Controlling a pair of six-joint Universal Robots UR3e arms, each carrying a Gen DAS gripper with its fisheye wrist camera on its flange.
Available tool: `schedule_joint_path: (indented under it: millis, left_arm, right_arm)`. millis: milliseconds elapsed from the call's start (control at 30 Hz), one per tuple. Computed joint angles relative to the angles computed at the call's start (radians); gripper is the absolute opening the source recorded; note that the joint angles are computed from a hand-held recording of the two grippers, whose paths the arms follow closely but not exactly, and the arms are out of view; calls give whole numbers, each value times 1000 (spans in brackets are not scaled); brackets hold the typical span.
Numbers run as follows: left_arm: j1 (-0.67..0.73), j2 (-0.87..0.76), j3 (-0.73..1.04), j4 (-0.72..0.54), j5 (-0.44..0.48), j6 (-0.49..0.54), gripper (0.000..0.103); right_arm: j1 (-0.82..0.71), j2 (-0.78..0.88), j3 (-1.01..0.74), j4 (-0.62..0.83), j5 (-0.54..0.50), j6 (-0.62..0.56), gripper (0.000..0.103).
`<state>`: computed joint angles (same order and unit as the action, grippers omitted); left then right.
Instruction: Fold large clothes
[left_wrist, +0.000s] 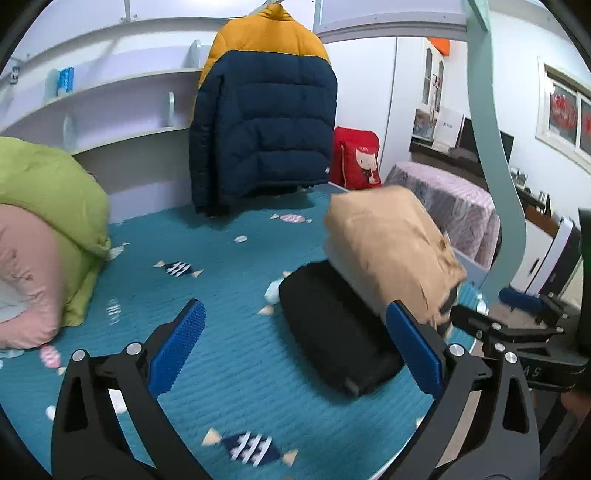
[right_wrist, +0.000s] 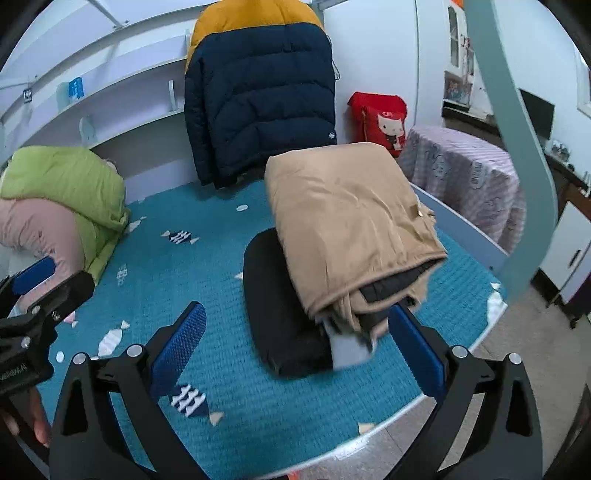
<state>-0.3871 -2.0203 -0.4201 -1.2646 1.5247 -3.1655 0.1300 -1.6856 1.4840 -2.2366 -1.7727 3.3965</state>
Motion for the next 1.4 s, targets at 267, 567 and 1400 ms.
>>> schedule_joint_path:
  millis: [267, 567, 1400]
  left_arm:
    - [74, 476, -567, 98, -44, -66, 98]
    - [121, 726, -711, 19, -59, -63, 98]
    - [-546, 812, -640, -40, 645, -261, 98]
  right_arm:
    - [303, -39, -23, 83, -271, 139, 96]
    - [578, -15, -115, 242, -519, 309, 96]
    - [1083, 91, -460, 921, -901, 900, 96]
